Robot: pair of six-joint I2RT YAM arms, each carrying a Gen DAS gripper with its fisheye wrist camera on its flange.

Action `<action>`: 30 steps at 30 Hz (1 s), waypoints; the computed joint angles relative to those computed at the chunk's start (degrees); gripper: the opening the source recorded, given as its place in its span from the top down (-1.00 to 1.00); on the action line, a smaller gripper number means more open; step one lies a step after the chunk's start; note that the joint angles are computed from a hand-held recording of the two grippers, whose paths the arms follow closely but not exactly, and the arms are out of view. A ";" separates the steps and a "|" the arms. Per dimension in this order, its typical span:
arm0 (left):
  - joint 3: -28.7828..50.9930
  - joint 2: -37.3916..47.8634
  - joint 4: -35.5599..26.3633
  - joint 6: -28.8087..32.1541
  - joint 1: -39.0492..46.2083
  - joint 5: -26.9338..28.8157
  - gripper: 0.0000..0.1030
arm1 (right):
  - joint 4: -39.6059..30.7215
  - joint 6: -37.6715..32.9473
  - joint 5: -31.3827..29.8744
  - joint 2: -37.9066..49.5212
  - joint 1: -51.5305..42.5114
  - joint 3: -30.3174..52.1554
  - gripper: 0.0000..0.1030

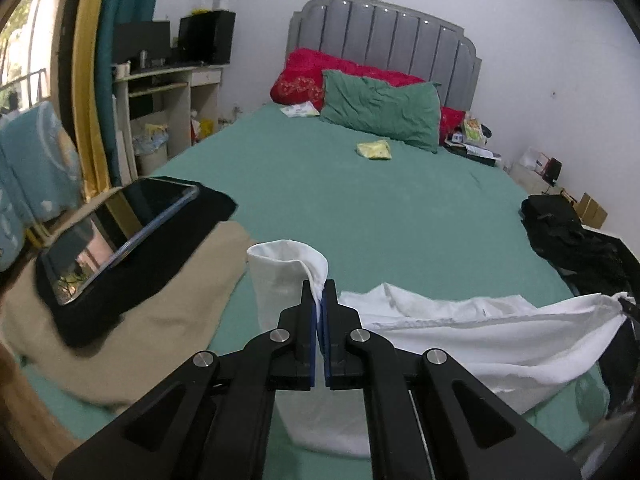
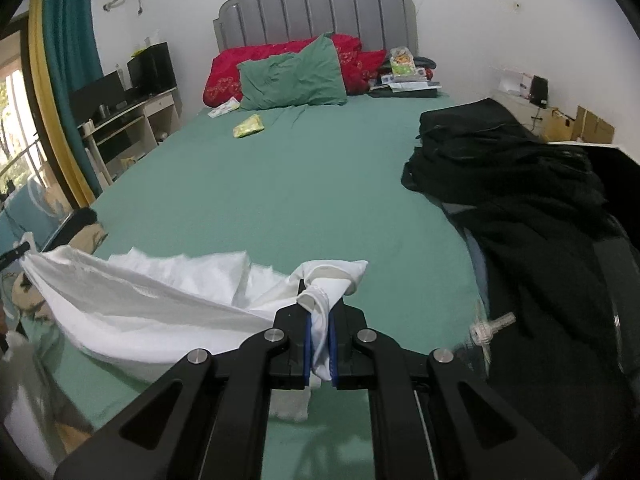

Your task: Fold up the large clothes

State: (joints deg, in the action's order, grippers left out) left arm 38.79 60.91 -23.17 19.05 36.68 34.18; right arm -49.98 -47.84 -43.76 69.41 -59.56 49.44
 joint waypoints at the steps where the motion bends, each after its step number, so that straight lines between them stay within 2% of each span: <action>1: 0.39 2.02 2.05 -1.62 -2.08 -1.58 0.94 | 3.38 3.29 0.99 2.26 2.82 0.41 0.87; 4: 1.92 9.24 9.67 -5.36 -8.53 -6.78 0.94 | 12.14 10.79 4.62 7.74 9.57 0.99 0.87; 7: 4.45 16.25 14.67 -7.29 -13.16 -11.05 0.94 | 17.70 15.13 7.68 12.74 14.12 1.71 0.87; 10: 7.95 23.79 17.02 -8.50 -15.88 -14.13 0.94 | 22.68 18.57 10.85 18.72 18.36 2.95 0.87; 14: 14.85 35.32 16.14 -10.82 -17.31 -16.47 0.93 | 27.51 23.56 10.53 25.77 20.86 4.84 0.79; 16: 19.37 41.20 13.27 -10.73 -18.00 -17.36 0.84 | 30.03 26.10 12.49 28.87 22.37 5.61 0.53; 17: 19.98 42.41 12.97 -10.98 -18.03 -17.44 0.61 | 31.46 27.31 14.40 29.19 23.01 5.31 0.26; 18: 20.42 43.46 13.01 -11.58 -17.52 -17.47 0.28 | 33.49 28.16 16.32 28.52 23.31 4.03 -0.11; 19: 20.06 43.41 13.70 -12.01 -16.91 -17.43 0.14 | 34.46 28.28 16.75 27.41 22.92 2.92 -0.29; 20: 18.78 42.40 14.99 -12.80 -15.96 -17.30 -0.04 | 34.36 28.13 15.92 26.17 21.98 2.18 -0.38; 22: 15.34 39.09 16.33 -13.46 -13.09 -16.08 -0.07 | 32.56 28.01 11.49 21.98 18.00 -0.03 -0.38; 24: 12.74 36.54 14.92 -12.70 -10.77 -14.65 -0.08 | 29.16 26.87 8.62 19.28 14.27 -1.58 -0.39; 26: 8.99 33.79 12.70 -10.14 -8.10 -12.40 -0.08 | 23.96 22.85 5.60 16.32 9.82 -4.09 -0.39; 28: 6.37 32.86 10.70 -7.33 -6.29 -11.34 -0.08 | 16.60 15.57 3.07 15.66 5.56 -6.61 -0.39; 30: 2.34 31.85 8.65 -3.30 -4.80 -10.35 -0.08 | 11.80 9.53 4.22 16.22 4.37 -8.94 -0.39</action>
